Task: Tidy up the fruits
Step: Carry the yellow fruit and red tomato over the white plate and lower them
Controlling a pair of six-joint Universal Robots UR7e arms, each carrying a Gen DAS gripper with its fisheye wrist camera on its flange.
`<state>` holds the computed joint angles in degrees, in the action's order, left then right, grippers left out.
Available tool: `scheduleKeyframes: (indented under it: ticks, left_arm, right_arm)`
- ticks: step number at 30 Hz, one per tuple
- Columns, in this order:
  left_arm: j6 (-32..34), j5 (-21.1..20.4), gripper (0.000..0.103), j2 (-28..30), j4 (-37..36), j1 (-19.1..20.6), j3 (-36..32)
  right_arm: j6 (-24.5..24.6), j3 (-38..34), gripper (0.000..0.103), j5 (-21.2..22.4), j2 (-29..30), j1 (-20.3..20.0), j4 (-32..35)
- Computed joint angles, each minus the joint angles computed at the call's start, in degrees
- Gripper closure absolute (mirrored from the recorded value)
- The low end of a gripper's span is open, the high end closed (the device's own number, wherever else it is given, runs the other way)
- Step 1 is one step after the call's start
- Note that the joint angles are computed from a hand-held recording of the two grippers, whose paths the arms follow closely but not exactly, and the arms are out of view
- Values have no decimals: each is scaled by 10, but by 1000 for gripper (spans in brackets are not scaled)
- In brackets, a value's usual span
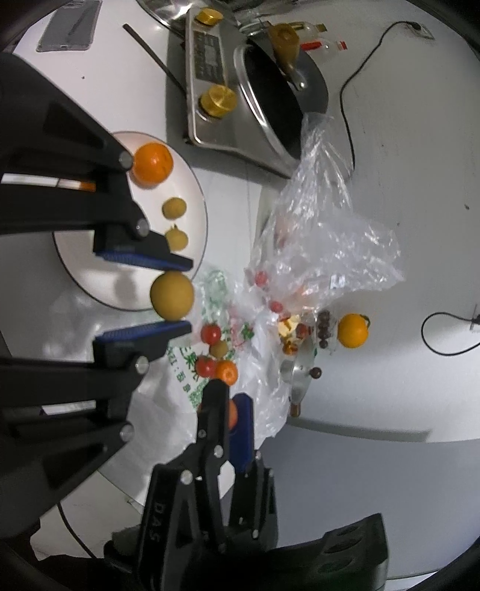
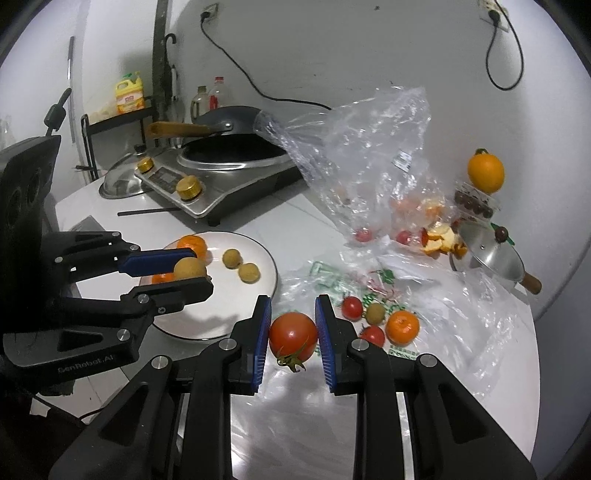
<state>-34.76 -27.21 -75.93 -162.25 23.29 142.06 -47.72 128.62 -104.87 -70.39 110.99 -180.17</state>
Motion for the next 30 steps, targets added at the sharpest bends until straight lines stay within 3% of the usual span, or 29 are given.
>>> scheduleKeyframes:
  ticks: [20, 30]
  left_arm:
    - [-115, 1, 75, -109, 132, -17, 67]
    - [-109, -19, 75, -96, 106, 4, 80]
  right_arm:
    - [14, 7, 76, -19, 50, 41, -10]
    - [23, 9, 76, -22, 69, 41, -11]
